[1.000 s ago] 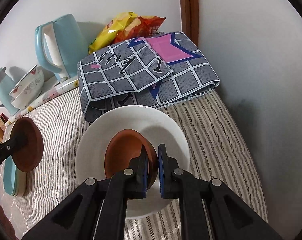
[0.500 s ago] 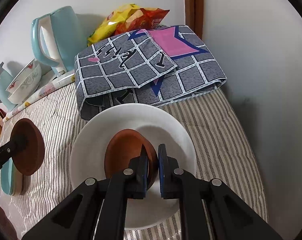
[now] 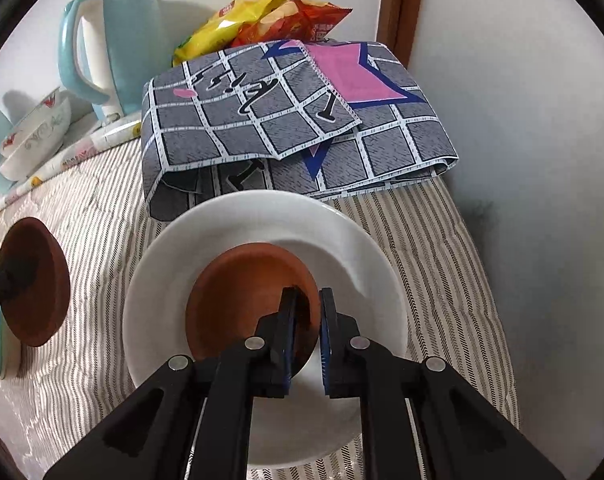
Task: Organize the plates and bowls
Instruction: 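Lower the right gripper's brown bowl into the white bowl and open it while the left gripper holds its bowl, then lower the left gripper's brown bowl into the white bowl and open it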
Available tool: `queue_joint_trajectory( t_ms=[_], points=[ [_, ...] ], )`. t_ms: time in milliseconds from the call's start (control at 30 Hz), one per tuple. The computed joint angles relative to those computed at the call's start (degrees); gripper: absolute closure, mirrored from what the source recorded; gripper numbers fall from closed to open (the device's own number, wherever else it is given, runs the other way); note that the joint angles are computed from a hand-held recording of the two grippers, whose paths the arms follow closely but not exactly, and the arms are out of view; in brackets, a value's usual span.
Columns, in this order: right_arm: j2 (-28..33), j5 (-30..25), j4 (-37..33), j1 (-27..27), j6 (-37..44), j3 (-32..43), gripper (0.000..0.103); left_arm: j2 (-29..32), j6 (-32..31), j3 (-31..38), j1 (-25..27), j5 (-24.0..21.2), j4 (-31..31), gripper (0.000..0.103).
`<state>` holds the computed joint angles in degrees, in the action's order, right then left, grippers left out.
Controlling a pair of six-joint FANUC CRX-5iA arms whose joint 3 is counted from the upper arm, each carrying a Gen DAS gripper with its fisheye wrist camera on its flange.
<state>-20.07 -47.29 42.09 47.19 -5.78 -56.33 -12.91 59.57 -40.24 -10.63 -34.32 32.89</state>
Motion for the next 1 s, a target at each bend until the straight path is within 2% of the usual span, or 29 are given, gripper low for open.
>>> queue_joint_trajectory(
  t_ms=[33, 133, 367, 500, 733, 833, 1000],
  points=[
    [0.33, -0.18, -0.22, 0.17, 0.62, 0.24, 0.081, -0.03, -0.09, -0.06, 0.07, -0.11, 0.11, 0.095],
    [0.95, -0.84, 0.33, 0.93, 1.49, 0.47, 0.070, -0.17, -0.57, -0.33, 0.25, -0.30, 0.63, 0.095],
    [1.31, -2.00, -0.47, 1.91, 1.85, 1.09, 0.068, -0.65, -0.65, -0.46, 0.97, -0.99, 0.30, 0.095],
    [-0.40, -3.75, 0.21, 3.63, 0.40, 0.57, 0.050, -1.15, -0.83, -0.53, 1.06, -1.34, 0.31, 0.095],
    [-5.28, -4.57, 0.27, 5.44, -0.80, -1.29, 0.050, -2.65, 0.20, -0.50, -0.05, -1.78, -0.68, 0.095],
    [-8.45, -7.68, 1.22, 7.96, -3.18, -2.48, 0.050, -3.12, 1.19, -0.36, -0.98, -1.85, -1.31, 0.095],
    [-17.47, -14.09, 2.61, 13.65, -8.40, -5.66, 0.050, -3.73, 2.23, -0.15, -3.34, -1.73, -1.38, 0.095]
  ],
)
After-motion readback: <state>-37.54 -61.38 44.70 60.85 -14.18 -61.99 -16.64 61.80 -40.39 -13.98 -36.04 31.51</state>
